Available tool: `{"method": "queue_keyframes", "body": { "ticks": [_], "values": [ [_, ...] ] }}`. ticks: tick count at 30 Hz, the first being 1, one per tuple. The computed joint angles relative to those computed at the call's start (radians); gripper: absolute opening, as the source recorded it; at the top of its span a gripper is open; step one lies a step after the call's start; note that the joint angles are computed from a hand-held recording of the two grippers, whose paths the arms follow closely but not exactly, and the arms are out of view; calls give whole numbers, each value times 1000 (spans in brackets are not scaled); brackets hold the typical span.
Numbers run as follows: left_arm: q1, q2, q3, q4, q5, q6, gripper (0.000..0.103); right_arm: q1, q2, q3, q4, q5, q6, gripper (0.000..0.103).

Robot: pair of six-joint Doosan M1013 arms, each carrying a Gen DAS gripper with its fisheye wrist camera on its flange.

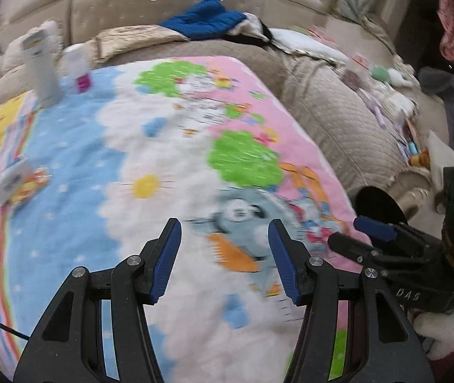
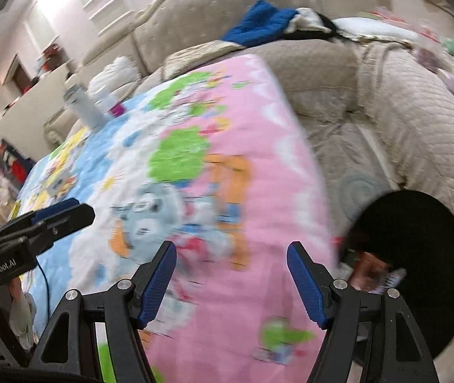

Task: Collect trash
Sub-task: 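Bring both open tools back to the remaining white box and snack stick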

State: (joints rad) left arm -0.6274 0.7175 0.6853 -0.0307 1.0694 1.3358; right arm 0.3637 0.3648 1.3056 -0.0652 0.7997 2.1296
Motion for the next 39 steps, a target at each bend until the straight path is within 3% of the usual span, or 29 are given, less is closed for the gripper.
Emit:
{"method": "queue_keyframes", "body": {
  "ticks": [10,16,22,28,31,32,33,34,36,39],
  "values": [
    [97,-79,119,59,-26,-61,55,65,157,-228,154,70,-180,71],
    [175,-69,127,14,-46,-26,58,105,242,-356,174,134,-233,71],
    [232,-7,43,-44,-23,12,60,123,306,-456,179,190,-257,71],
    [239,95,-114,-10,98,57,60,128,371,-561,184,259,-262,71],
    [247,111,-133,-27,95,65,59,130,397,-603,192,284,-274,71],
    [253,111,-131,-49,88,66,55,131,408,-620,194,295,-277,71],
    [260,109,-127,-78,77,67,40,132,418,-637,198,304,-277,71],
    [266,112,-133,-102,79,68,35,132,426,-650,202,311,-278,71],
    [267,110,-131,-82,62,54,25,132,442,-676,204,326,-277,71],
    [257,113,-145,36,67,-32,20,134,457,-700,207,333,-275,71]
  ]
}}
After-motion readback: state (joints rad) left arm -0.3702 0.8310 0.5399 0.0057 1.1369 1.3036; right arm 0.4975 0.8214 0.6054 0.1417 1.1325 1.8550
